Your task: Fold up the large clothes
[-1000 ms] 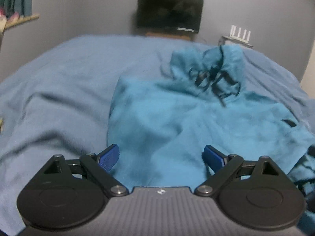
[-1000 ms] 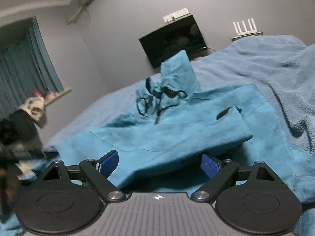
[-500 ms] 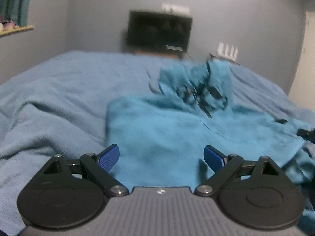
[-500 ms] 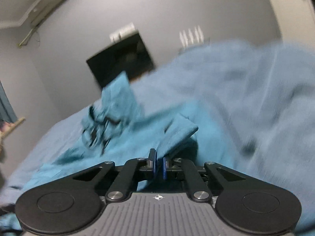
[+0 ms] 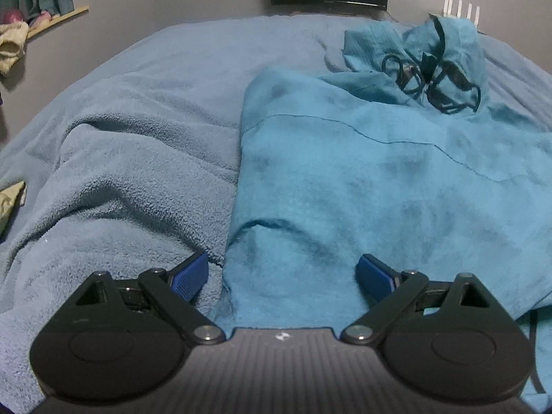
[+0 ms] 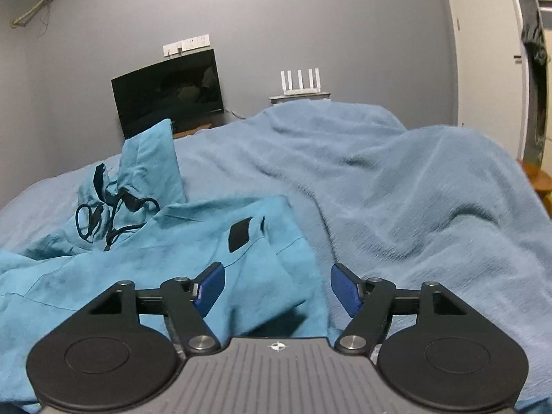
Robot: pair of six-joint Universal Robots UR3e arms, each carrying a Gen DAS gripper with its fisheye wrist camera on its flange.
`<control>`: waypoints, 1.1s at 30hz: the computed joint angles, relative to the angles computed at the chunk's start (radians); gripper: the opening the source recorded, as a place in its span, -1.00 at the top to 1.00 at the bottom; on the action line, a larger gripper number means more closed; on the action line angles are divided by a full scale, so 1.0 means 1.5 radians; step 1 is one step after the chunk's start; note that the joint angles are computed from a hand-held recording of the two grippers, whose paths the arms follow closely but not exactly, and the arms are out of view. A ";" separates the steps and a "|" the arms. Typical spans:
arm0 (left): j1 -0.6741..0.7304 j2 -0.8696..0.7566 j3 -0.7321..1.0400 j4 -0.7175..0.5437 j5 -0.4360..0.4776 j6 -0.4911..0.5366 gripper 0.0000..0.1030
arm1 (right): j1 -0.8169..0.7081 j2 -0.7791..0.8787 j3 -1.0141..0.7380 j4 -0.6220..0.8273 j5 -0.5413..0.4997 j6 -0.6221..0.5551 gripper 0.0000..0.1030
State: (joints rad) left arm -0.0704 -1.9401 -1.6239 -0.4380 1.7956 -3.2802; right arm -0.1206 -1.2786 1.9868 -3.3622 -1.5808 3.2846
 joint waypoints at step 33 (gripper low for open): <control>-0.041 0.053 -0.173 0.284 0.031 0.101 -0.88 | 0.003 0.042 -0.030 0.078 -0.086 0.015 -0.41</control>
State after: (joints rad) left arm -0.1313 -1.8599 -1.8831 -0.0127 1.8416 -3.1288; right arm -0.1159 -1.2156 1.9419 -3.2453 -1.7105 3.3078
